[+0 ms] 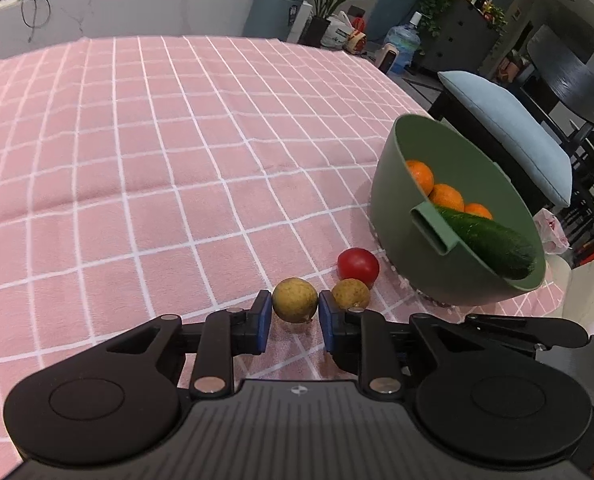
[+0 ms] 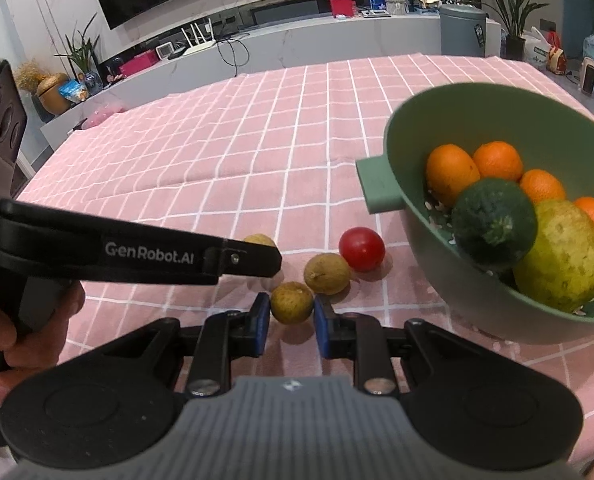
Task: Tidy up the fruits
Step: 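Carry the two small brown fruits over the colander with both tools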
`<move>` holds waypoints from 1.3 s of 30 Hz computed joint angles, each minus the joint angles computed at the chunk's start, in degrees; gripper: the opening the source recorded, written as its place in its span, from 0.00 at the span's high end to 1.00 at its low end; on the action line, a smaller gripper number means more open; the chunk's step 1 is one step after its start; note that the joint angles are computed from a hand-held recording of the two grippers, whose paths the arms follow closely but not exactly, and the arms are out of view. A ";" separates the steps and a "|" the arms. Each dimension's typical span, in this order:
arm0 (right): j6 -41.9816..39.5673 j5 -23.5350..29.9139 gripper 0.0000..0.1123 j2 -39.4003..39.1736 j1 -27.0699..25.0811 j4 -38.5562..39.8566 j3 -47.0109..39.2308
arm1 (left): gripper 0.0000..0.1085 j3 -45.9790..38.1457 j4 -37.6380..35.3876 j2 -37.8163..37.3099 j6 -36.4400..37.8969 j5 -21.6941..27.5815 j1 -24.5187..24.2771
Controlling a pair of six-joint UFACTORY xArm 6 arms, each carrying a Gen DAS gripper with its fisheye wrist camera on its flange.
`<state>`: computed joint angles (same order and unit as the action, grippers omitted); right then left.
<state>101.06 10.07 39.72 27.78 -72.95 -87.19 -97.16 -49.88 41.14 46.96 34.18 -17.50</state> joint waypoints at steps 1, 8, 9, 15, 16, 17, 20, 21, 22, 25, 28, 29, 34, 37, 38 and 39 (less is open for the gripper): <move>0.46 -0.32 0.83 -0.62 -0.05 -0.63 0.62 | 0.75 0.93 0.11 -0.92 -0.23 -0.74 -0.16; 10.80 0.81 0.83 -7.59 0.83 -14.41 4.91 | 0.75 5.28 -1.40 -6.66 0.35 -3.22 -1.50; 11.88 1.27 0.83 -8.68 0.98 -16.19 5.65 | 0.75 5.58 -0.95 -7.35 0.08 -3.73 -1.91; 17.51 6.58 0.83 -15.98 1.78 -22.98 11.42 | 0.75 4.75 1.06 -8.74 -2.61 -5.33 -3.88; 18.49 7.56 0.83 -17.08 1.75 -23.64 12.38 | 0.75 4.26 1.27 -8.72 -2.66 -5.38 -4.25; 19.65 8.82 0.83 -18.34 1.68 -24.45 13.52 | 0.75 3.97 1.33 -8.73 -2.56 -5.43 -4.57; 21.46 12.81 0.83 -21.05 1.65 -25.49 16.15 | 0.75 1.60 2.20 -7.83 -2.29 -4.80 -5.64; 21.49 13.97 0.83 -21.80 1.34 -25.29 16.92 | 0.75 0.76 2.85 -7.37 -2.32 -4.79 -6.07; 21.35 14.81 0.83 -22.43 0.98 -24.85 17.59 | 0.75 -0.13 3.74 -6.84 -2.37 -4.92 -6.57; 19.38 16.22 0.83 -23.29 -0.88 -22.31 18.54 | 0.75 -3.22 8.25 -4.88 -4.02 -4.33 -7.85; 14.15 16.14 0.83 -22.46 -2.99 -17.76 17.95 | 0.75 -7.57 13.02 -2.05 -7.03 -2.58 -9.03; 12.98 15.88 0.83 -22.03 -3.67 -16.67 17.73 | 0.75 -9.01 14.51 -1.03 -8.05 -1.87 -9.30; 7.90 14.63 0.83 -19.16 -5.72 -12.71 15.62 | 0.75 -17.62 21.65 5.03 -13.82 2.70 -9.94; 6.10 14.17 0.83 -17.26 -6.52 -11.68 14.41 | 0.75 -22.79 24.84 8.61 -16.45 5.49 -10.07; 5.44 13.77 0.83 -16.62 -6.78 -10.97 13.83 | 0.75 -24.52 25.74 9.79 -17.22 6.40 -10.06; 4.76 13.42 0.83 -16.02 -7.11 -10.13 13.44 | 0.75 -26.15 26.48 10.88 -17.76 7.48 -9.96</move>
